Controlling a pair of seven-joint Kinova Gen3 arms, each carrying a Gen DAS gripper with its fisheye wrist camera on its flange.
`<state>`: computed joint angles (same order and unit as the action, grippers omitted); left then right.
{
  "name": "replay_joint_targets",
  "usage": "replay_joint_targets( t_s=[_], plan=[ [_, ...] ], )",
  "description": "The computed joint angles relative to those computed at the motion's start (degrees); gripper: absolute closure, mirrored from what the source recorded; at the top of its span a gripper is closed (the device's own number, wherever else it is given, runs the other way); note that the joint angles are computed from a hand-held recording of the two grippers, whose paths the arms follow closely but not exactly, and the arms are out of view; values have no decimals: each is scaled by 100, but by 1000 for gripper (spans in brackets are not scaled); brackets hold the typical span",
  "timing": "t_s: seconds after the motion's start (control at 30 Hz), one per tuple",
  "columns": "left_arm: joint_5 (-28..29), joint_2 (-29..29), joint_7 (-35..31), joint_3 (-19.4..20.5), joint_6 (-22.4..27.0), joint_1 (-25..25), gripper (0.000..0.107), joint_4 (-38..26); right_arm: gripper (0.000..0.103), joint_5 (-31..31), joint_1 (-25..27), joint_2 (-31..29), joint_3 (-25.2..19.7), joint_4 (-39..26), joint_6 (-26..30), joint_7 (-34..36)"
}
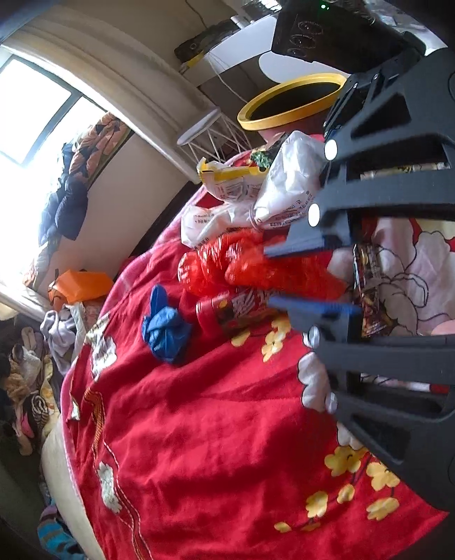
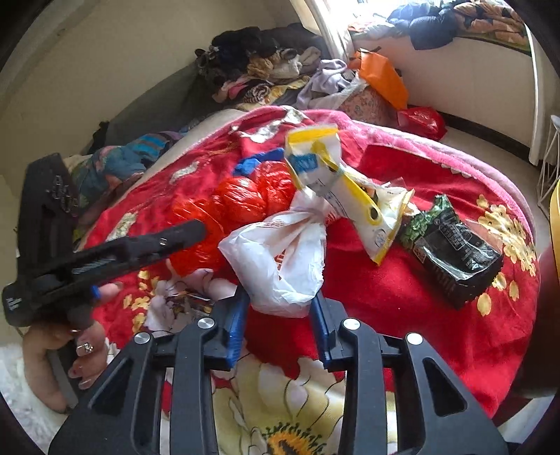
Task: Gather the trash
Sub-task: 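Grasp the red plastic bag with the left tool while the right tool grasps the white plastic bag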
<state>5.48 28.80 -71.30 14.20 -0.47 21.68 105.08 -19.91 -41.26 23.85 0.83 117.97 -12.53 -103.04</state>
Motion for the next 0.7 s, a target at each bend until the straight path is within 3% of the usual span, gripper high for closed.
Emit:
replay_joint_targets(
  t_s=[0.07, 0.3, 0.53, 0.7],
  plan=[
    [-19, -58, -1, 127, -154, -82, 104, 77, 74, 152, 168, -86, -236, 137, -205, -66],
    [-122, -479, 79, 69, -742, 17, 106, 396, 75, 541, 542, -337, -716, 353, -535, -159],
    [-153, -854, 106, -133, -1075, 239, 106, 557, 77, 656, 569, -656, -895, 575, -811, -113],
    [-82, -1007, 58, -271, -1175, 368, 106, 609, 78, 339, 324, -838, -788, 662, -921, 269]
  ],
)
